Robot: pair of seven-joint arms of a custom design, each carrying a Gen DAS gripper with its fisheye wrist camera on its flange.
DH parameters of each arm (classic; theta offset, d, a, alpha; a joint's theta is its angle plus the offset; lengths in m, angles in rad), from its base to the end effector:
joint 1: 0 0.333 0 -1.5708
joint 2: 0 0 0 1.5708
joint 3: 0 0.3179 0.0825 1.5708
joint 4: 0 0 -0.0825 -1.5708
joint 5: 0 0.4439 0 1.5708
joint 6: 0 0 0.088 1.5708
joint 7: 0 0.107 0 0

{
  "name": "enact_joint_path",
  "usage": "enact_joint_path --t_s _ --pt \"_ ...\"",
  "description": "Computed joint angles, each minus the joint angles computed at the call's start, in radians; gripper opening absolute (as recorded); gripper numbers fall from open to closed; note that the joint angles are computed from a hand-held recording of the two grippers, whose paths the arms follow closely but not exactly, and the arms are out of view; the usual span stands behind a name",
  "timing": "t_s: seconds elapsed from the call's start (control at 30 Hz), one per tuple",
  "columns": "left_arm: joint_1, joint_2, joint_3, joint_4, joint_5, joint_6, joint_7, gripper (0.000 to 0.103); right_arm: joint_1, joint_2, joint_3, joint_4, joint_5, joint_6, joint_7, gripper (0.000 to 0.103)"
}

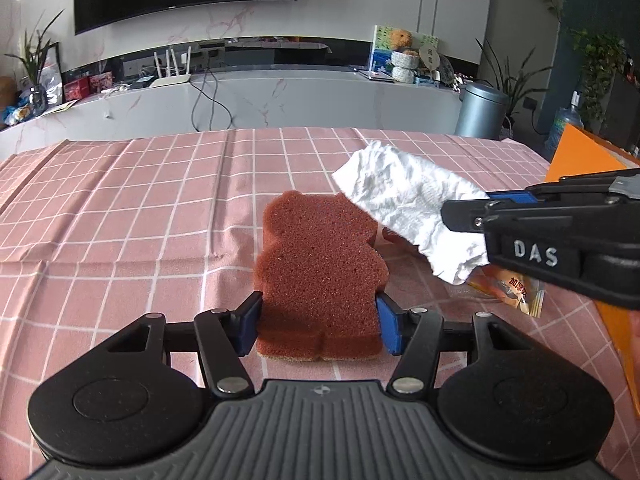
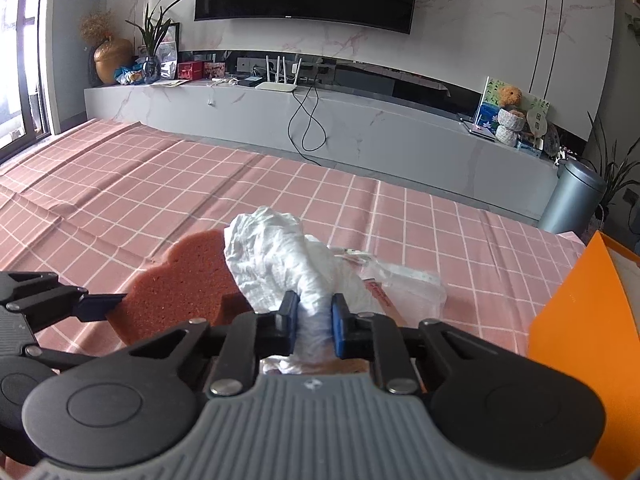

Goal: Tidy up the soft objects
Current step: 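Grasp the red bear-shaped sponge with the left gripper while the right grasps the white crumpled bag, then carry the sponge and white bag into the orange box and open both grippers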

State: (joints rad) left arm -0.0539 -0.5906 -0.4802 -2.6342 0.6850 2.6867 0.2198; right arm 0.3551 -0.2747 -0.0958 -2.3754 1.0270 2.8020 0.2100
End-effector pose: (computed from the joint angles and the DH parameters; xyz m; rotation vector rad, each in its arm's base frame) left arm 0.3919 -0.2508 0.4410 -1.9020 1.4568 -0.7360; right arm 0.5355 0.0987 0.4618 -2.1010 0.9210 -0.5353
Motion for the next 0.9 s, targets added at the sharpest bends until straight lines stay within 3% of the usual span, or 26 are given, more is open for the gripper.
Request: enact_joint_path --t_s 0.4,0.73,0.9 --pt "-0.052 -0.1 -0.042 0.009 -0.032 -0.119 -0.06 0.065 -0.019 -0.154 -0.047 -0.062 -0.046 -0.094 0.079 0.015" --pt "-0.105 -0.165 -0.084 0.045 -0.023 -0.231 -0.118 0.065 -0.038 -0.363 -0.152 -0.143 -0.06 -0.181 0.117 0.015" --pt "-0.13 -0.172 -0.103 0.076 0.002 -0.242 -0.126 0.065 -0.069 -0.475 -0.201 -0.191 -0.096 -0.235 0.126 0.015"
